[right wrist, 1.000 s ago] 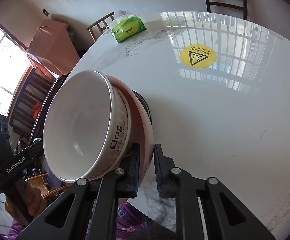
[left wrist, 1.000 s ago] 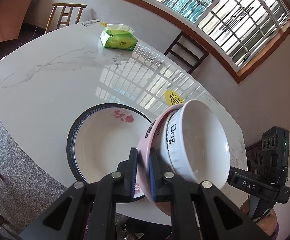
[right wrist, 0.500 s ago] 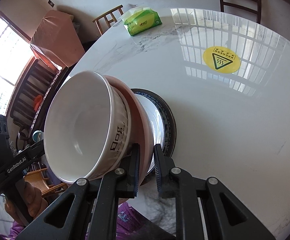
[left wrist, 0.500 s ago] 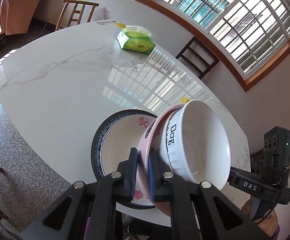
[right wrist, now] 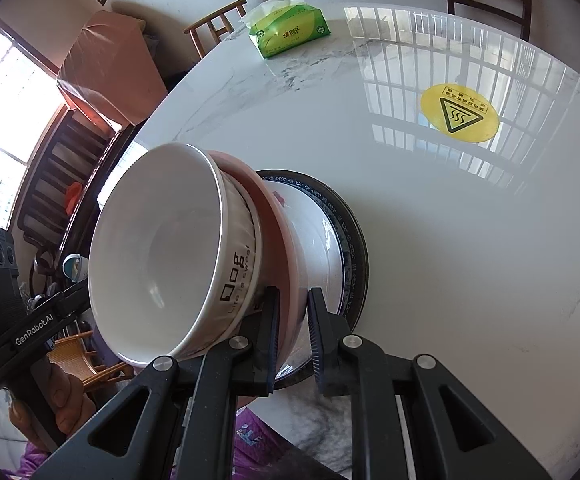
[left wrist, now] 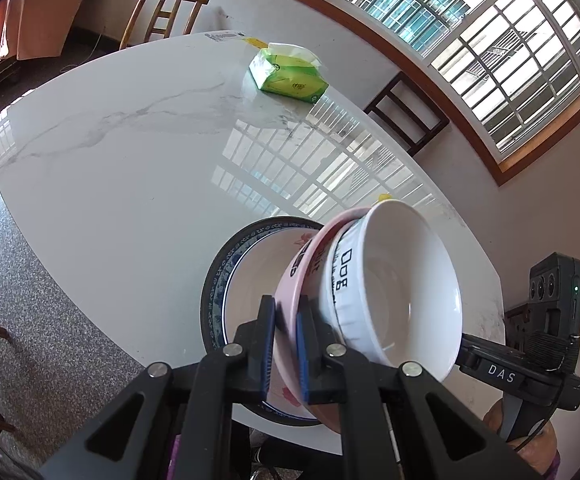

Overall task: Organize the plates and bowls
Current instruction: 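Lower the nested bowl stack onto the rose-print plate stack with the left gripper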

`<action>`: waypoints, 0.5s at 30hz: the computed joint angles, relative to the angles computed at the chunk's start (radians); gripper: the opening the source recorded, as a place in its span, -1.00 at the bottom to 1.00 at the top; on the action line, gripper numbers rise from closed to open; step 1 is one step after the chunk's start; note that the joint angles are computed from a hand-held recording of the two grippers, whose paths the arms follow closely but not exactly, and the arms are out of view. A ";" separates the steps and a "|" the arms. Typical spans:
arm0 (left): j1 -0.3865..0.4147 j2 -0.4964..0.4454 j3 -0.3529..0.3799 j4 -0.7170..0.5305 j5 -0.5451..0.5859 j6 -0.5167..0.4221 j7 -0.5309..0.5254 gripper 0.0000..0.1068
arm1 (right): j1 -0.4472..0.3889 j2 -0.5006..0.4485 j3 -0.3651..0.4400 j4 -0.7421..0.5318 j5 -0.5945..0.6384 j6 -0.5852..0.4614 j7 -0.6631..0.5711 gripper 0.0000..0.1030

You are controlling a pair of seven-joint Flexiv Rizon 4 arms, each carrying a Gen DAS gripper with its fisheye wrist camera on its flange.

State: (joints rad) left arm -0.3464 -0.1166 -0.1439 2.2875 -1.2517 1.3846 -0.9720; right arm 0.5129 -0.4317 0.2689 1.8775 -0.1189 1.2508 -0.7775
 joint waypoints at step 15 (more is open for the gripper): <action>0.001 -0.007 -0.004 0.001 -0.012 0.011 0.013 -0.85 | -0.010 -0.013 0.015 -0.015 0.028 -0.012 -0.024 -0.68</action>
